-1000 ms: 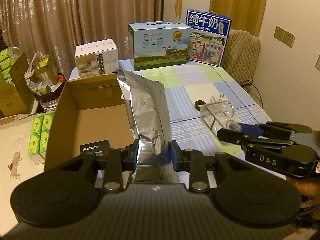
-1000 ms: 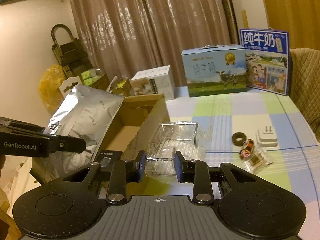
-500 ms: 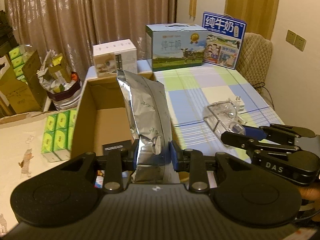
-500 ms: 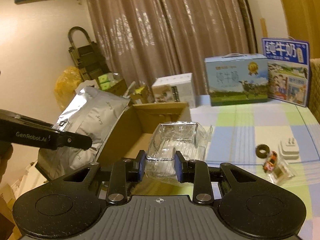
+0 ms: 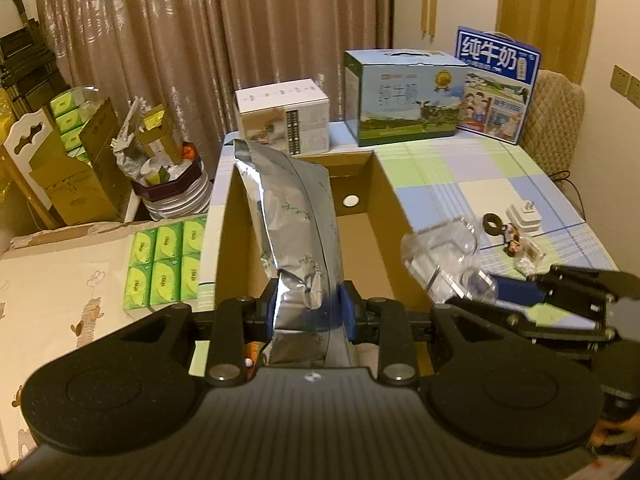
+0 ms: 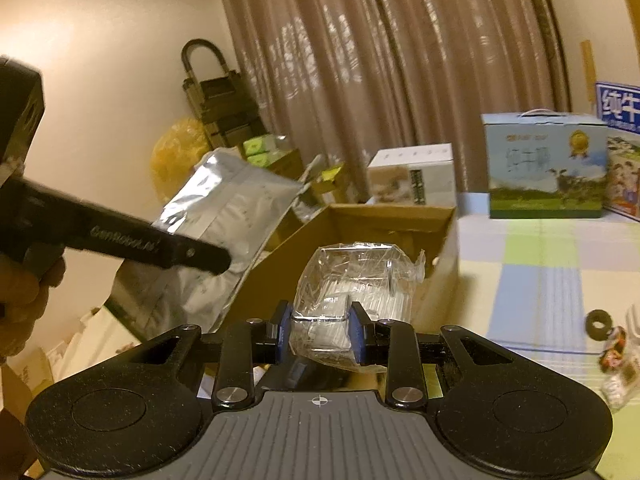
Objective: Organize objects
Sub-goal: 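Carry the foil bag and container over the cardboard box with both tools, then lower both items into the cardboard box and open both tools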
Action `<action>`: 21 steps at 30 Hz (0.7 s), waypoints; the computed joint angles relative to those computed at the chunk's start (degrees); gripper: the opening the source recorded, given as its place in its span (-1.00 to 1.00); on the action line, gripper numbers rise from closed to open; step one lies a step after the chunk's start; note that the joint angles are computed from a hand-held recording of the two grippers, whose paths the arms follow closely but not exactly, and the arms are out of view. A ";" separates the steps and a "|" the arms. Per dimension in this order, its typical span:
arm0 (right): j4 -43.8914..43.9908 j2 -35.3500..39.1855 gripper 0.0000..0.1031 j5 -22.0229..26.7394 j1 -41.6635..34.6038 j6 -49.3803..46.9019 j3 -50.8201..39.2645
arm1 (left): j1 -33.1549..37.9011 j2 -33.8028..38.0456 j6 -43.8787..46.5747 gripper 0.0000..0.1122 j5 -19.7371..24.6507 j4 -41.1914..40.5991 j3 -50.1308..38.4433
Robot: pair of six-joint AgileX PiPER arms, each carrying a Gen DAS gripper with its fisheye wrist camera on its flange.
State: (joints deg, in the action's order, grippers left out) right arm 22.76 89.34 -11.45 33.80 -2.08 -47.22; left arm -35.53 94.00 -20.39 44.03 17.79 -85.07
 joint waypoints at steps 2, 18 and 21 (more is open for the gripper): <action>-0.39 1.15 -0.48 0.13 0.35 0.42 -0.96 | 0.92 0.57 0.81 -0.54 -0.23 -0.48 -0.41; -5.70 5.62 -0.48 1.85 -0.53 6.31 -5.19 | 4.94 0.42 -1.28 -0.36 -4.54 0.27 2.78; -3.65 6.20 -0.48 1.99 -0.38 4.19 -5.67 | 5.52 -0.37 -1.23 -0.36 -5.50 -0.43 4.83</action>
State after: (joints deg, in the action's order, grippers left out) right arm 19.11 95.54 -9.47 33.41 2.11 -52.89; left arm -30.01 93.64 -21.63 38.53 17.36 -80.24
